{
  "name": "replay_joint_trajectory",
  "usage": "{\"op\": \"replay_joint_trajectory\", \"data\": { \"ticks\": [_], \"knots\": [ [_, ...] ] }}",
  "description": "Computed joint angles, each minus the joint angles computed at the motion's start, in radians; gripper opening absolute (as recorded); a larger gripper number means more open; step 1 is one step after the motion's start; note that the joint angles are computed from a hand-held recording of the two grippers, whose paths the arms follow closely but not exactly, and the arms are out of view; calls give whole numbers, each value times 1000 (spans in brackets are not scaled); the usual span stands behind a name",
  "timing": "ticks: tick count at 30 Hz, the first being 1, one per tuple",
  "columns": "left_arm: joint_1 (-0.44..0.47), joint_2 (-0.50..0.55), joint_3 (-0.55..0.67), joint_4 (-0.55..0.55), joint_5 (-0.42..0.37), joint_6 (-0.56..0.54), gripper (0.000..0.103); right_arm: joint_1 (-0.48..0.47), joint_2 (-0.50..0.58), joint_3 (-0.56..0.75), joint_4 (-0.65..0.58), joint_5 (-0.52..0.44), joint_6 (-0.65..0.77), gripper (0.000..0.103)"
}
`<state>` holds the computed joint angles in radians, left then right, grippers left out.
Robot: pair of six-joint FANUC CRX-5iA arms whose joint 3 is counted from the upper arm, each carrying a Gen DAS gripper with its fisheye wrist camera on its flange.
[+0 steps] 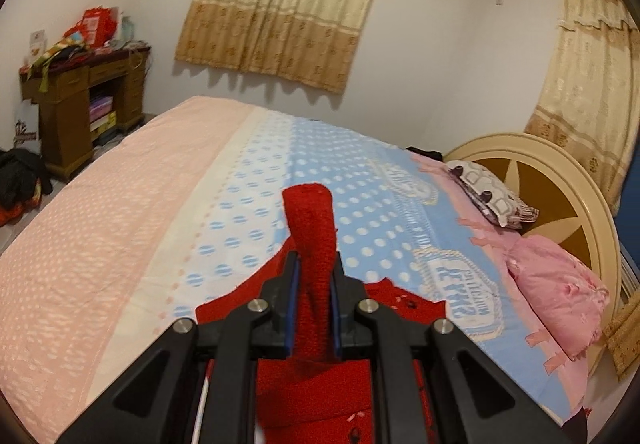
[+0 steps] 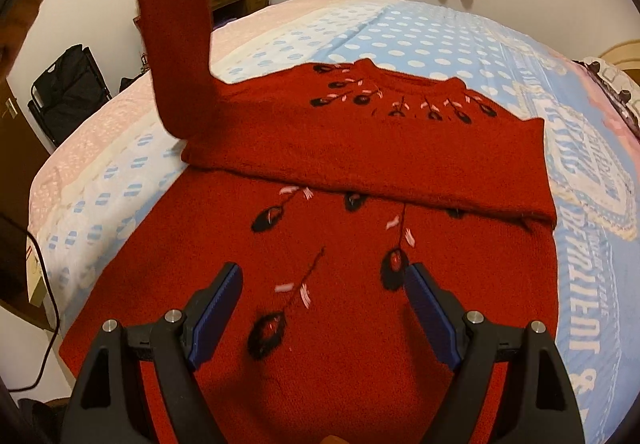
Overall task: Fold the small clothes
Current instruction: 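Lift the sleeve with the left tool and fold it across the sweater body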
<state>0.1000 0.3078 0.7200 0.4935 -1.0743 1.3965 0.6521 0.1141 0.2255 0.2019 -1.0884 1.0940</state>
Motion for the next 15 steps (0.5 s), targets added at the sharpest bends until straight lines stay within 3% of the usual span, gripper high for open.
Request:
{"op": "replay_joint_trajectory", "data": {
  "ticks": [15],
  "knots": [
    [-113,133,215,-14,-48,29,14,-19,-57,-81,-29,21,-29,84]
  ]
}}
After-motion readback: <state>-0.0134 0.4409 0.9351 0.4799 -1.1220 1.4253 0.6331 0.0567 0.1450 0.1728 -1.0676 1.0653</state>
